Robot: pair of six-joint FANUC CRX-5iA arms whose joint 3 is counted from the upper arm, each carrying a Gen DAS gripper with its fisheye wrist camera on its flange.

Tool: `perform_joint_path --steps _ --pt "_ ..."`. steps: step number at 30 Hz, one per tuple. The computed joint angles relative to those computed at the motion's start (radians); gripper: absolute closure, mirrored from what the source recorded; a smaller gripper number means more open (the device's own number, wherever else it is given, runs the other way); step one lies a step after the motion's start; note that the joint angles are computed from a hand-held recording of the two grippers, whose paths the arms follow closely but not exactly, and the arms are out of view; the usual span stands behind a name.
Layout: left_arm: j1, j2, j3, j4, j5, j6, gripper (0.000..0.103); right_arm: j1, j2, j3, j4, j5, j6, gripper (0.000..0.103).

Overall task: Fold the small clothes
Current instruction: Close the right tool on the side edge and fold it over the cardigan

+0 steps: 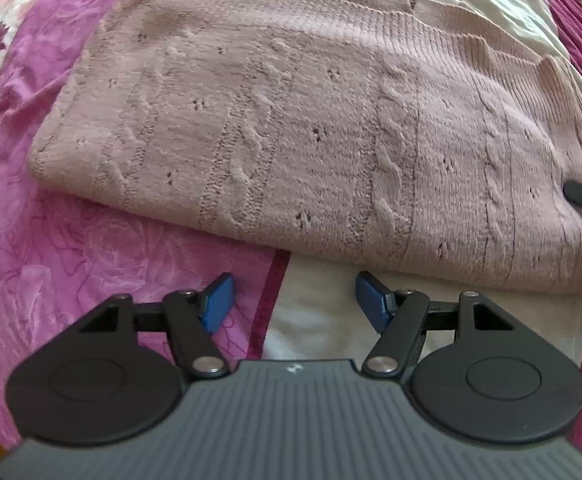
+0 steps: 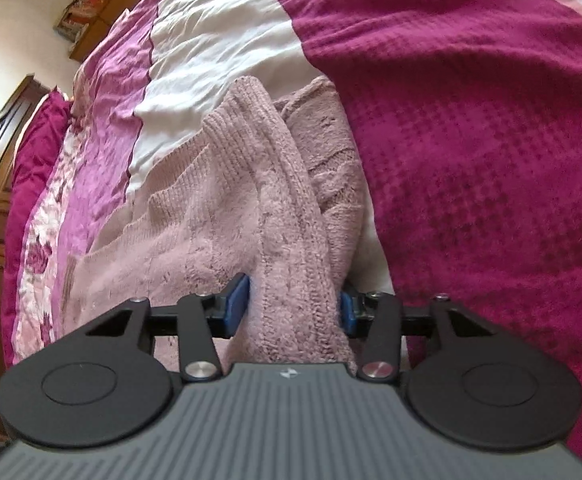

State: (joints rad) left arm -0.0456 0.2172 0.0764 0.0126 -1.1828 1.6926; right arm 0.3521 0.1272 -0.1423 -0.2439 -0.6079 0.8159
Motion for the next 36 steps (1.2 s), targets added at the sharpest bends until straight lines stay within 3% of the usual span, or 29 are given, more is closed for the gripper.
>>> perform_joint_path --steps 2,4,9,19,36 --pt "0.011 -0.007 -0.019 0.020 0.016 -0.033 0.035 0.008 -0.007 -0.011 0.022 0.010 -0.042 0.052" --pt "0.024 -0.013 -0.029 0.037 0.017 -0.058 0.035 0.011 -0.014 -0.016 0.022 0.014 -0.068 0.068" --pt "0.060 -0.022 -0.027 0.040 0.007 -0.098 0.035 0.040 -0.041 -0.040 0.101 0.026 -0.164 0.077" --pt "0.128 -0.069 -0.052 0.048 0.029 -0.146 0.035 0.117 -0.090 -0.067 0.299 0.055 -0.372 0.079" --pt "0.274 -0.146 -0.100 0.110 0.062 -0.254 0.035 0.278 -0.088 0.004 0.560 0.051 -0.568 0.081"
